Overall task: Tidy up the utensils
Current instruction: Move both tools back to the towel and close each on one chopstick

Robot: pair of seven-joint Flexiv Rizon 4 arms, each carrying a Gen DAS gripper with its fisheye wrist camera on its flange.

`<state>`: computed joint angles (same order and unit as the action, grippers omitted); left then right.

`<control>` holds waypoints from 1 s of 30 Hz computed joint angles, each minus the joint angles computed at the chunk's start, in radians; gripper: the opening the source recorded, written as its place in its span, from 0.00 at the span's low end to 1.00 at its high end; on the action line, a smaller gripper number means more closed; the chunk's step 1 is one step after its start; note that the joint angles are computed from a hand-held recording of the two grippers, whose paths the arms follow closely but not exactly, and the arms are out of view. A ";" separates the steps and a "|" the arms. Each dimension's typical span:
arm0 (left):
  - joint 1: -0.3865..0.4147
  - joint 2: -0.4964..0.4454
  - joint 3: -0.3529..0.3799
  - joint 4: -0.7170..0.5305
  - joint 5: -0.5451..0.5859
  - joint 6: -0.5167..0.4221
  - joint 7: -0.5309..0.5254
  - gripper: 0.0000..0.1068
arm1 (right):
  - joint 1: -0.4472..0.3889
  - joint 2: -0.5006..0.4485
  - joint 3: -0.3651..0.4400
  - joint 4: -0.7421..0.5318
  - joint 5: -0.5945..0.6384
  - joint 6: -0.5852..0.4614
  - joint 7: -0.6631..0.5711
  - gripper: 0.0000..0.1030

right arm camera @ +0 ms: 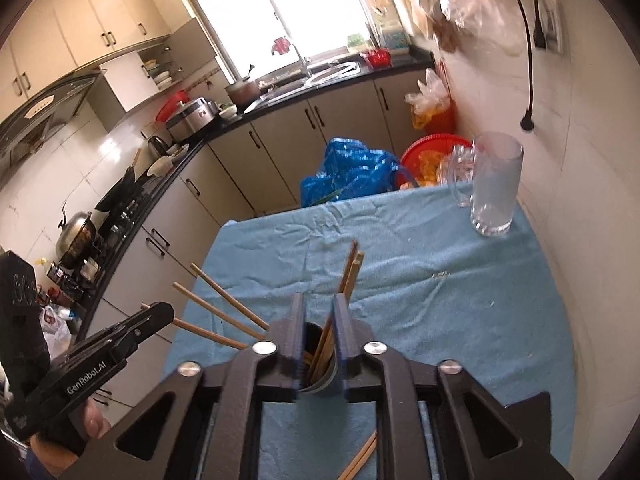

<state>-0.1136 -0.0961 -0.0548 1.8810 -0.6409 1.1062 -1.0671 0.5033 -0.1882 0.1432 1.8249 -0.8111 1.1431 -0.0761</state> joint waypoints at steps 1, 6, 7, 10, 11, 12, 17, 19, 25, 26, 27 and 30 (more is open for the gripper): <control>0.001 0.007 0.000 0.004 -0.011 0.003 0.007 0.22 | 0.002 0.011 -0.003 0.007 -0.017 0.000 0.012 0.22; -0.004 0.066 0.016 0.053 -0.090 0.026 0.065 0.23 | -0.011 0.067 0.012 0.050 -0.068 -0.011 0.077 0.34; -0.005 0.081 0.024 0.071 -0.102 0.029 0.075 0.24 | -0.016 0.080 0.019 0.066 -0.069 -0.017 0.088 0.39; -0.004 0.116 0.049 0.120 -0.118 0.009 0.089 0.24 | -0.027 0.104 0.051 0.112 -0.020 -0.031 0.088 0.42; -0.001 0.130 0.061 0.146 -0.110 -0.004 0.085 0.24 | -0.027 0.104 0.063 0.125 0.010 -0.040 0.081 0.42; 0.002 0.140 0.070 0.166 -0.106 -0.014 0.085 0.24 | -0.028 0.104 0.070 0.135 0.038 -0.044 0.073 0.42; 0.035 0.180 0.116 0.265 -0.065 -0.107 0.053 0.24 | -0.014 0.064 0.107 0.198 0.250 -0.032 0.062 0.36; 0.046 0.196 0.125 0.294 -0.037 -0.126 0.048 0.24 | -0.011 0.032 0.118 0.206 0.351 -0.014 0.029 0.24; 0.084 0.254 0.165 0.364 0.018 -0.202 0.094 0.24 | 0.031 -0.054 0.119 0.176 0.506 -0.039 -0.018 0.13; 0.088 0.262 0.168 0.372 0.022 -0.207 0.096 0.24 | 0.040 -0.066 0.112 0.169 0.509 -0.045 -0.013 0.11; 0.095 0.269 0.175 0.380 0.023 -0.217 0.104 0.24 | 0.047 -0.074 0.105 0.160 0.507 -0.064 -0.011 0.11; 0.117 0.284 0.192 0.393 0.033 -0.240 0.123 0.24 | 0.058 -0.099 0.094 0.129 0.516 -0.104 -0.010 0.11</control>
